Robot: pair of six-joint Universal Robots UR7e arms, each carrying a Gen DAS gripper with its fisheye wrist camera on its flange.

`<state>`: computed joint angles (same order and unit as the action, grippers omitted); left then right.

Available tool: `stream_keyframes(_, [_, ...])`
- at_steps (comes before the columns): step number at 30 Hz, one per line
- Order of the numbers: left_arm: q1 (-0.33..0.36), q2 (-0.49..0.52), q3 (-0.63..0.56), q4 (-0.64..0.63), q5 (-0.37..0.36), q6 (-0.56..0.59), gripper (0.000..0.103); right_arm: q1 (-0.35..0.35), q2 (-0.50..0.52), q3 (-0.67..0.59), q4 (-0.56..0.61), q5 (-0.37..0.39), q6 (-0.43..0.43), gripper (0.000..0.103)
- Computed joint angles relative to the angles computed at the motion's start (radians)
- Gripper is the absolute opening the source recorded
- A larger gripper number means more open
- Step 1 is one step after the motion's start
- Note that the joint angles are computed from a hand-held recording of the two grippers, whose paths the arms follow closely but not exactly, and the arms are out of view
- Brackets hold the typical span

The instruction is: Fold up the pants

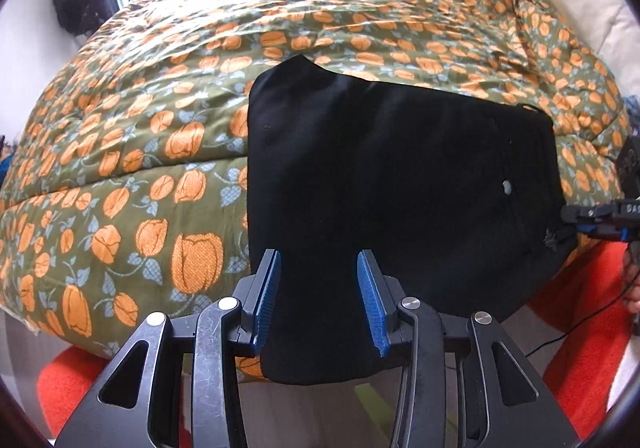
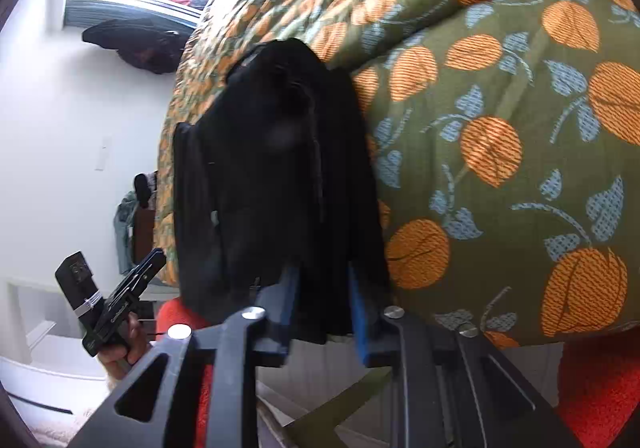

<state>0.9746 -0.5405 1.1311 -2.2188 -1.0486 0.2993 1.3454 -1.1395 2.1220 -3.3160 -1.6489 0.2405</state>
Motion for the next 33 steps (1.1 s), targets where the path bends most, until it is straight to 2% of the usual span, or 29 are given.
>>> stream_keyframes(2, [0.002,-0.011,0.007,-0.008,-0.012,-0.008,0.041,0.062,-0.001,-0.021,-0.040,-0.128,-0.054,0.038])
stream_keyframes(4, [0.000,-0.010,0.004,-0.008,-0.003,-0.010,0.041,0.134,0.011,-0.073,-0.067,-0.255,-0.154,0.038])
stream_keyframes(8, [-0.008,0.009,0.006,-0.004,0.048,-0.020,0.041,0.223,0.072,-0.205,-0.079,-0.304,-0.337,0.038])
stream_keyframes(11, [-0.012,0.019,0.010,-0.001,0.080,-0.019,0.041,0.240,0.172,-0.306,-0.089,-0.365,-0.432,0.038])
stream_keyframes(15, [-0.017,0.021,0.020,-0.014,0.097,-0.007,0.042,0.187,0.244,-0.367,0.046,-0.437,-0.377,0.034])
stream_keyframes(19, [-0.018,0.020,0.021,-0.009,0.102,-0.010,0.042,0.214,0.241,-0.344,-0.014,-0.486,-0.433,0.032])
stream_keyframes(26, [-0.018,0.024,0.019,-0.006,0.106,-0.018,0.042,0.296,0.208,-0.225,-0.126,-0.511,-0.514,0.032])
stream_keyframes(30, [-0.019,0.026,0.026,-0.012,0.113,-0.017,0.043,0.323,0.239,-0.161,-0.208,-0.528,-0.549,0.032])
stream_keyframes(33, [-0.019,0.028,0.036,-0.019,0.119,-0.011,0.047,0.291,0.266,-0.147,-0.159,-0.530,-0.475,0.032])
